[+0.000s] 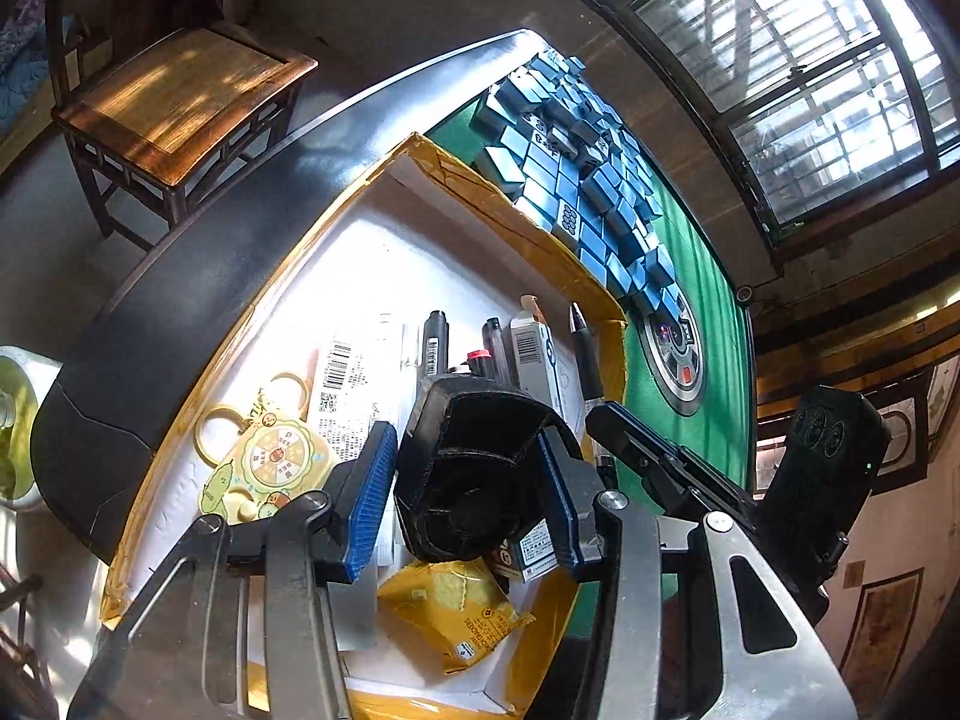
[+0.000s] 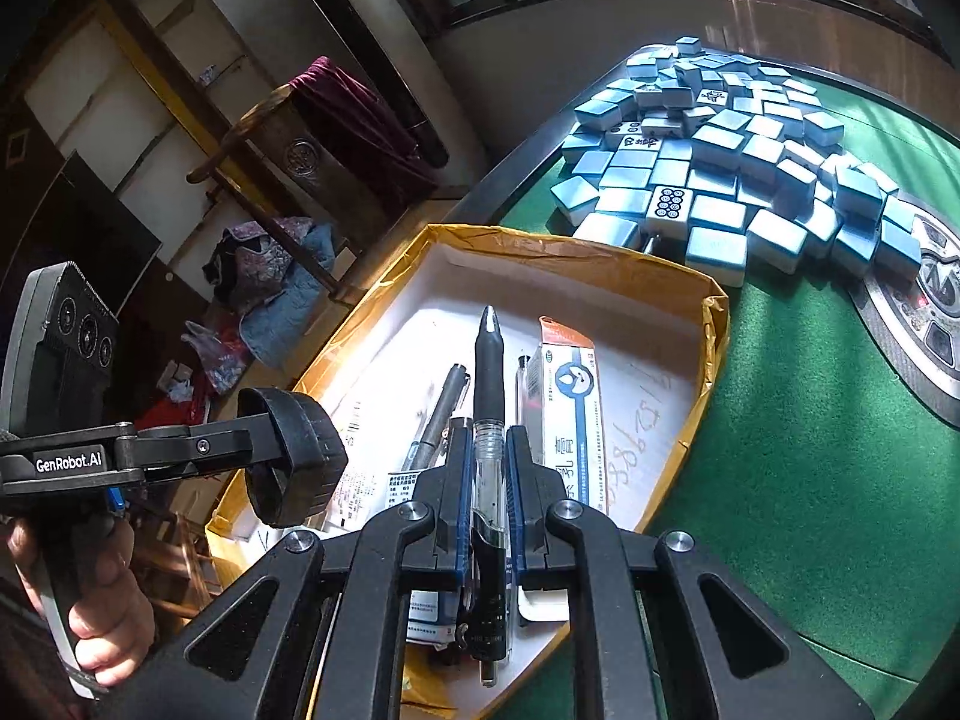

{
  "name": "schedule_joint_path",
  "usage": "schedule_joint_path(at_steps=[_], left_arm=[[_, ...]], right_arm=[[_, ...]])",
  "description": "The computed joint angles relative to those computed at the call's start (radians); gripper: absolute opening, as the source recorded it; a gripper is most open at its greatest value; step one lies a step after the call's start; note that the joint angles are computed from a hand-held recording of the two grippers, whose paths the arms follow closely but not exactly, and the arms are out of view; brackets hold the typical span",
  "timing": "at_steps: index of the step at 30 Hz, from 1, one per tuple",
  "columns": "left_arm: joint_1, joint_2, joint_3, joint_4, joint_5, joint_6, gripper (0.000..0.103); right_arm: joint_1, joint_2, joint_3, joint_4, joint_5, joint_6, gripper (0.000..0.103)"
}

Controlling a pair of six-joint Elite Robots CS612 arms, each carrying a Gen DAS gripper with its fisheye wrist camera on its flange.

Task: Organize objects

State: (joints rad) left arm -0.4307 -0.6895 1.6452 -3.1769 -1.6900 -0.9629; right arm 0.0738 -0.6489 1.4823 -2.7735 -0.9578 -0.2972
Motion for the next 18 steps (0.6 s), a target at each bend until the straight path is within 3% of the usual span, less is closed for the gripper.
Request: schedule_joint_path(at_steps=[6, 18], left_arm=[[0.008, 0.020, -0.032, 0.043, -0.009, 0.022, 0.044], [-0.001, 0.029, -0.054, 0.107, 0.062, 0.059, 0.044]], right_arm=[[0.017, 0.029, -0.048, 0.044, -0.028, -0.011, 0.010], [0.038, 0.050, -0.077, 0.068, -0.084, -0.032, 0.010]])
